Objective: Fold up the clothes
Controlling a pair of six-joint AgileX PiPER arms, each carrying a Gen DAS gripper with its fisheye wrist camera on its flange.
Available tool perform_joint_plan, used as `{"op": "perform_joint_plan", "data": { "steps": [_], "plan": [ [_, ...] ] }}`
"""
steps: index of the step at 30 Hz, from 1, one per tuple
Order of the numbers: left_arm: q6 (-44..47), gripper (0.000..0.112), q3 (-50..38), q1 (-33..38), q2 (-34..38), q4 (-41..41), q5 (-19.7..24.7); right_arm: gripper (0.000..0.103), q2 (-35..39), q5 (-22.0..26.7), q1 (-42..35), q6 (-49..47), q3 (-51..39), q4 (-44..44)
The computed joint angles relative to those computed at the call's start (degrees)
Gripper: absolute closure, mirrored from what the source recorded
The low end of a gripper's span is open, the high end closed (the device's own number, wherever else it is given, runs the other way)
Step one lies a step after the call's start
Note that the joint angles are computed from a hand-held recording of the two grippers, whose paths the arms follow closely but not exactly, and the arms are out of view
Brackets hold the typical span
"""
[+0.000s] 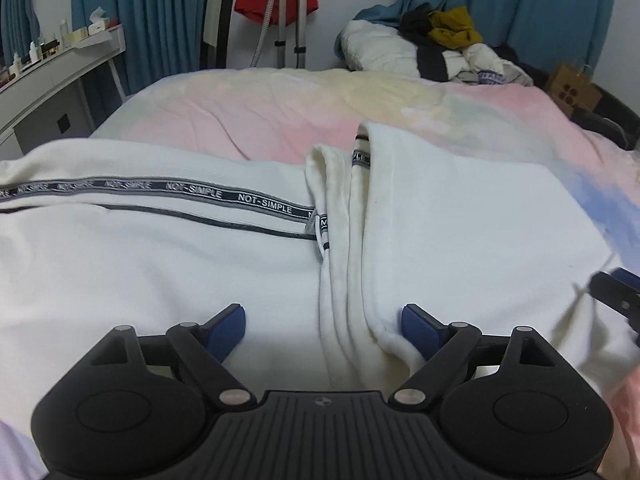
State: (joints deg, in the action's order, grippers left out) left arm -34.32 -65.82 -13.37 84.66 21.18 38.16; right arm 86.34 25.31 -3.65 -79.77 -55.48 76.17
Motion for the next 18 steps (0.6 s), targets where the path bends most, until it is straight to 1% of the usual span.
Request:
{"op": "perform_joint_plan", "data": {
  "steps": [2,3,5,6,8,9,11,14,15,18],
  "plan": [
    [4.97,0.025,1.38,1.47,-4.11,-4.98,0.5,0.058,0.5,-0.01,0.37,-0.11,-0.11,-0.33],
    [9.27,0.025,1.44,2.88,-5.96,-9.65,1.26,0.058,0.9,0.02,0.52,0.62,-0.34,-1.23],
    [12.5,0.025,1.29,5.19,-9.61,-14.19,4.73,0.058,1.99,0.02,0.67,3.41,-0.9,-4.1],
    [11.42,0.025,-0.23,5.13,-10.93,-14.23,8.08,0.058,2.29,-0.02,0.71,3.86,-0.94,-4.49],
    [8.97,0.024,-1.37,6.1,-13.46,-13.09,12.87,0.057,2.13,0.5,0.49,4.94,-1.1,-4.82],
    [10.41,0.024,-0.87,8.19,-15.14,-14.84,14.02,0.057,2.03,0.77,0.38,5.58,-1.2,-5.12],
    [14.68,0.024,0.06,14.52,-18.45,-20.13,16.55,0.057,1.73,0.75,0.38,5.21,-0.91,-4.71],
    [21.52,0.024,2.01,27.36,-21.55,-29.84,18.79,0.057,1.38,-0.2,1.08,4.93,-0.37,-5.36],
    [22.5,0.024,2.46,31.17,-21.87,-31.93,19.57,0.057,1.25,-0.54,1.34,4.88,-0.19,-5.61],
    [21.85,0.024,3.75,40.15,-22.75,-34.67,20.73,0.057,0.68,-1.41,1.94,4.72,0.4,-6.25]
  ]
}}
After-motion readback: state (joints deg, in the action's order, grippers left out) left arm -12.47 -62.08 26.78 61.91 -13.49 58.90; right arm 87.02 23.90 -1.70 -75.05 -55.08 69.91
